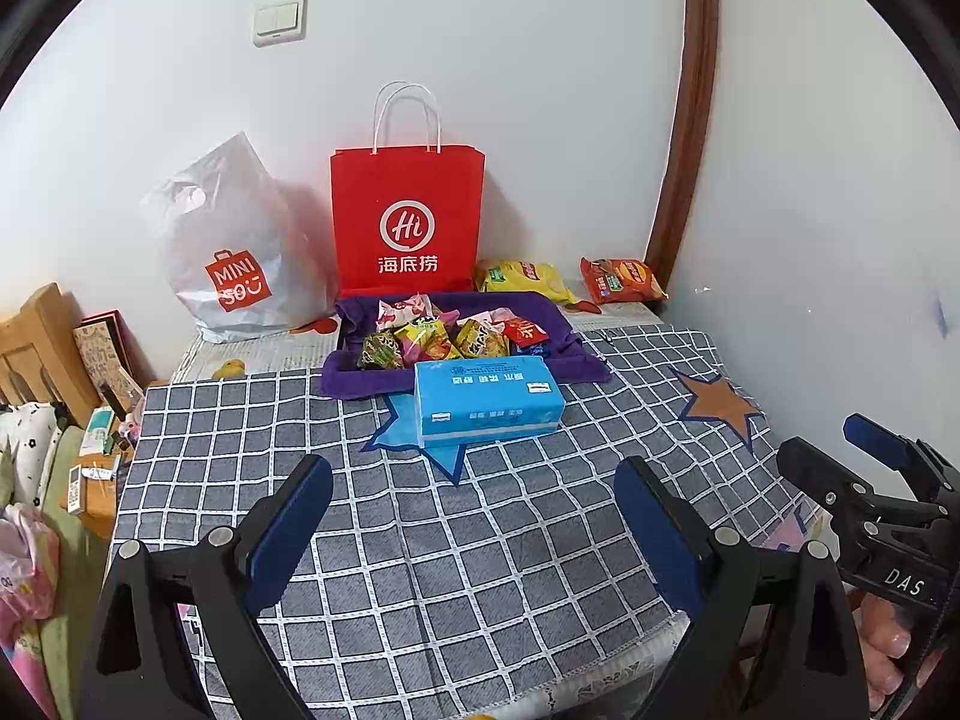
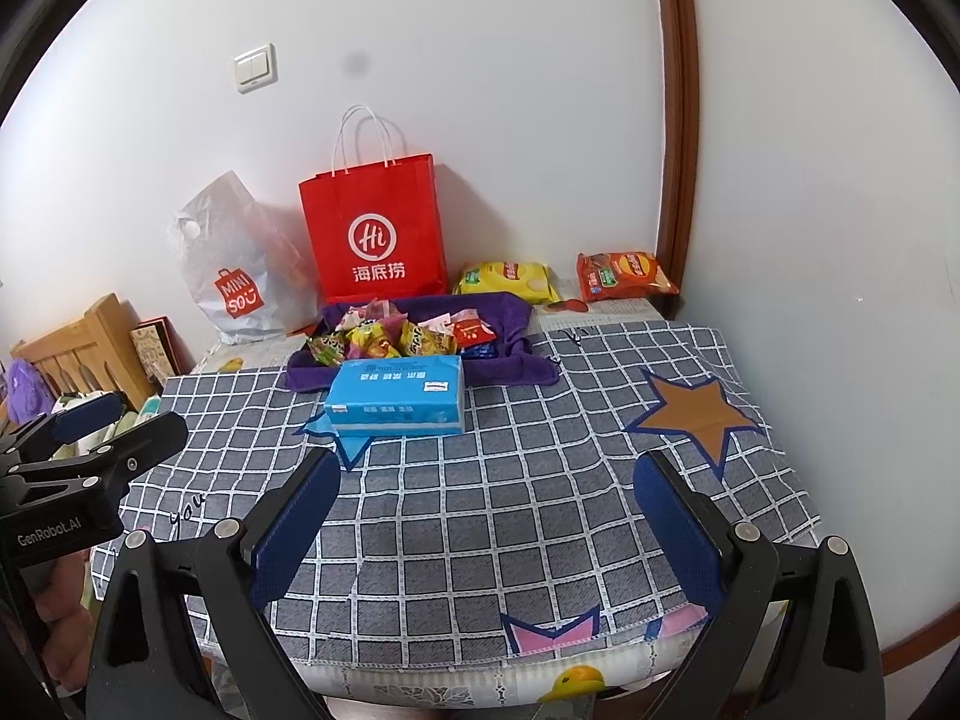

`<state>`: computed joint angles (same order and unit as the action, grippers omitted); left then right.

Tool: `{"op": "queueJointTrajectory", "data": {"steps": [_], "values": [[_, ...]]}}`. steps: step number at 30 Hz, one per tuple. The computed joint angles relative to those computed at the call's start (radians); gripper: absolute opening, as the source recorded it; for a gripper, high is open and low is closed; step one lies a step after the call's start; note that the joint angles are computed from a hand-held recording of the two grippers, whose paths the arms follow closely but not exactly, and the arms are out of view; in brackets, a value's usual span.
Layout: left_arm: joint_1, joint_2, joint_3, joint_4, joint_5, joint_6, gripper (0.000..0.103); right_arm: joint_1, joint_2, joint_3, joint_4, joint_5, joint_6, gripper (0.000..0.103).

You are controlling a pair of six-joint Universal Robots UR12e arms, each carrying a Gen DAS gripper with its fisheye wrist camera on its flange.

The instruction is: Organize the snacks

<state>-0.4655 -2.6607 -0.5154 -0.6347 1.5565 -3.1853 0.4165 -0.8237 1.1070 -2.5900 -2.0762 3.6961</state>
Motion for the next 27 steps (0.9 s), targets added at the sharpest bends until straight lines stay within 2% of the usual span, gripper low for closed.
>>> {"op": "queueJointTrajectory", "data": {"steps": [27], "values": [[0.002, 0.006, -0.004, 0.009, 0.008, 0.001, 0.095, 0.003, 0.007, -0.013, -0.006, 0.001, -0.016, 0.097]]}}
